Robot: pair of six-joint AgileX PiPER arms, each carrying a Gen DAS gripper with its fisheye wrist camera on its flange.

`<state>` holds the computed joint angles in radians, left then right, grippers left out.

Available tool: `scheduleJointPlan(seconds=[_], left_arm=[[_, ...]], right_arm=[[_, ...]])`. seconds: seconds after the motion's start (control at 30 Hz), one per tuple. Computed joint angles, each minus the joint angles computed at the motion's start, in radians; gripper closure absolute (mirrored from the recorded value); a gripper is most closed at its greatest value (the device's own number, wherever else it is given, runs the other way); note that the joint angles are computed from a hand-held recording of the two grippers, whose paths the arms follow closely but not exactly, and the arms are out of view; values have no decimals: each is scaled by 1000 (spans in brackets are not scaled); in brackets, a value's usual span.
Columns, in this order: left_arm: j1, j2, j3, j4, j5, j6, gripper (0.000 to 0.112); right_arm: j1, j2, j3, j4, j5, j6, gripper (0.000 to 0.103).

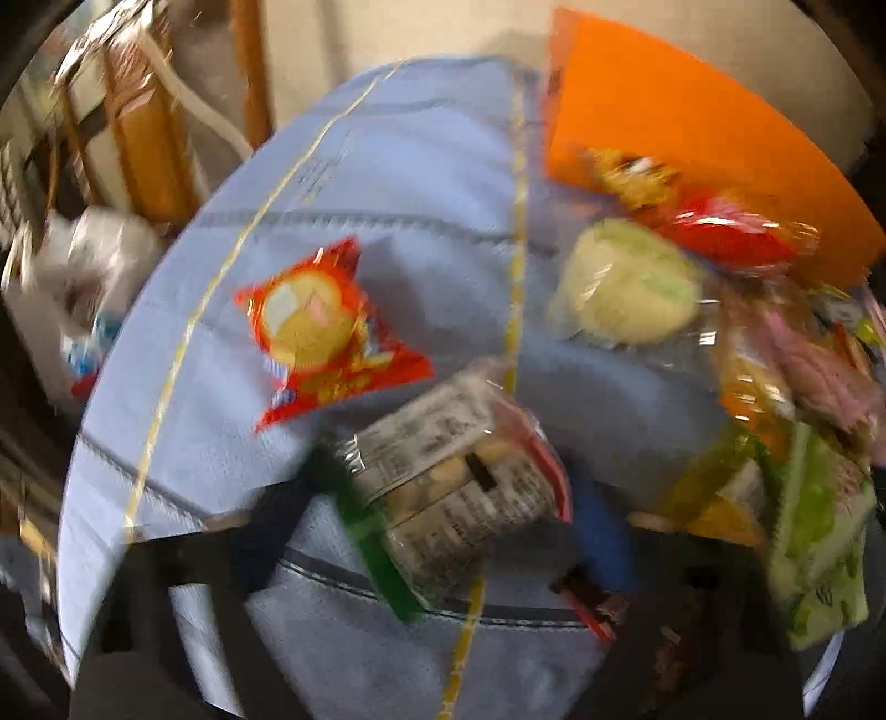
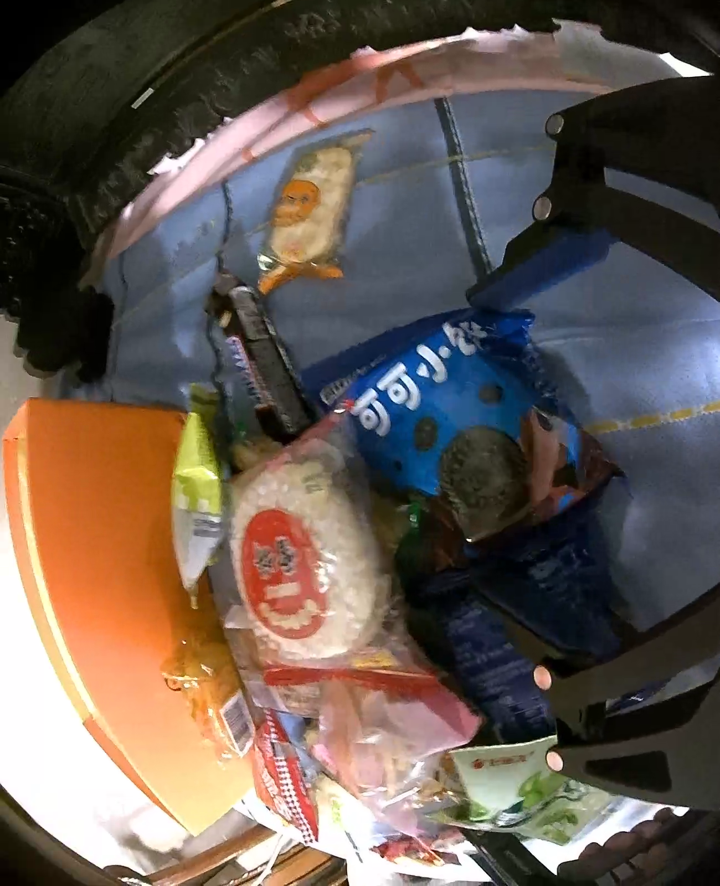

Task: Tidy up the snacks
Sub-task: 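Grasp the clear printed snack bag with the left tool while the right tool grasps the blue cookie bag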

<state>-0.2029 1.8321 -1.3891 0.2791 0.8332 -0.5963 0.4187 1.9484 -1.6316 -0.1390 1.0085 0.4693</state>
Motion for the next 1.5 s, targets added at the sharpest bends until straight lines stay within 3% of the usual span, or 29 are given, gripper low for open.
scheduleJointPlan(seconds=[0.03, 0.17, 0.2, 0.3, 0.43, 0.57, 0.63, 0.67, 0.77, 1.0, 1.13, 1.27, 1.5], left_arm=[[-6, -5, 4, -10, -9, 38, 57], [12, -61, 89, -145, -107, 178, 59], [24, -83, 115, -191, -124, 216, 59], [57, -128, 166, -293, -151, 297, 59], [104, -165, 199, -375, -155, 384, 59], [111, -180, 189, -406, -138, 424, 58], [120, -184, 189, -430, -123, 447, 58], [114, -190, 194, -425, -118, 436, 58], [119, -177, 189, -434, -114, 441, 58], [115, -179, 201, -417, -110, 433, 57], [125, -184, 204, -417, -101, 441, 57], [131, -178, 203, -419, -101, 431, 57], [122, -195, 188, -455, -105, 472, 57]], right_arm=[[-7, -15, 26, 19, -23, -18, 31], [-71, -71, 93, 143, -98, -157, 46], [-76, -83, 101, 141, -103, -154, 61], [-62, -120, 121, 117, -112, -139, 62], [-32, -156, 164, 91, -121, -123, 63], [-49, -177, 187, 197, -140, -217, 63], [-60, -159, 180, 249, -100, -288, 57], [-51, -164, 189, 215, -109, -280, 56], [9, -171, 190, 7, -133, -186, 34], [-16, -31, 48, 27, -104, -320, 25], [-36, 2, 26, 63, -82, -328, 27], [-52, -15, 16, 96, -66, -296, 41], [-36, -150, 131, 194, -123, -324, 43]])
